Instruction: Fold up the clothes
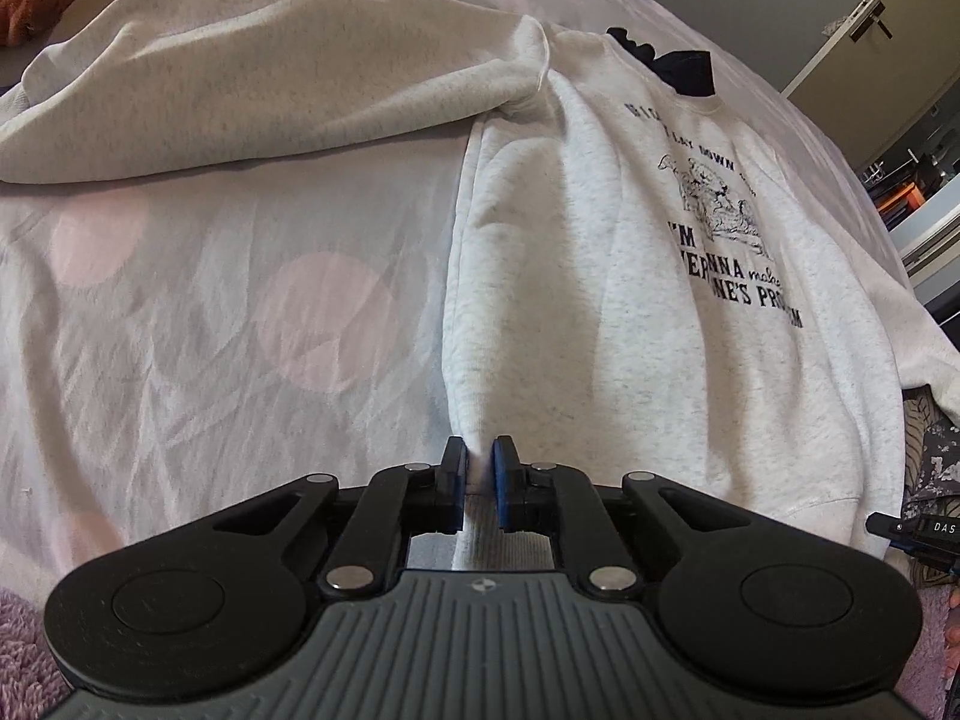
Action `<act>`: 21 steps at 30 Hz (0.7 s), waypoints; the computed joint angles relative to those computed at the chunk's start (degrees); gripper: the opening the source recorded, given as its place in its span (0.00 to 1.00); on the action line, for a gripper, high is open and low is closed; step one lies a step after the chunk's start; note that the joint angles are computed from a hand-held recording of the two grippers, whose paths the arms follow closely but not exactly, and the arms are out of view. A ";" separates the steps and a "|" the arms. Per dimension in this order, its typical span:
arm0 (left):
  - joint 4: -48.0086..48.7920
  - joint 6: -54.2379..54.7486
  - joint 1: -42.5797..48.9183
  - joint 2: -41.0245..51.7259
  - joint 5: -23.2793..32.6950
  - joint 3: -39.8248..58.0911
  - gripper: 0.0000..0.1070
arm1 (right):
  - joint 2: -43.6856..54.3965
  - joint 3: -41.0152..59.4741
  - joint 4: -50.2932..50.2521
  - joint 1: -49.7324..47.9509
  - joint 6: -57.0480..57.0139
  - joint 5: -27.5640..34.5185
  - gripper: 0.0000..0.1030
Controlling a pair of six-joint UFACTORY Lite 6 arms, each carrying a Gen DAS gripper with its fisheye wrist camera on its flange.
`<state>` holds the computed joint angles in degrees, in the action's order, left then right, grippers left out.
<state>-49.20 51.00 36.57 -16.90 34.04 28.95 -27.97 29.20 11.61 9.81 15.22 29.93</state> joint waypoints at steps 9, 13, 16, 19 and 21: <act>-0.35 0.71 16.28 -0.33 22.70 14.15 0.05 | -5.43 11.51 27.41 -28.79 -31.69 19.52 0.10; 5.45 -1.22 17.03 0.97 23.71 17.12 0.05 | -2.08 18.94 26.21 -32.77 -33.07 24.34 0.10; 9.47 -2.50 16.60 3.95 21.54 16.41 0.05 | -0.32 16.52 23.34 -31.14 -31.52 23.51 0.09; 14.42 -4.55 13.43 5.68 17.60 15.20 0.05 | -0.22 10.30 20.98 -28.64 -30.19 20.69 0.09; 18.13 -7.65 10.37 6.98 15.33 15.31 0.05 | 0.49 6.61 18.09 -25.99 -28.07 17.30 0.09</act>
<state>-31.07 43.35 46.94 -9.92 49.37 44.26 -27.48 35.81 29.70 -16.18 -12.86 47.23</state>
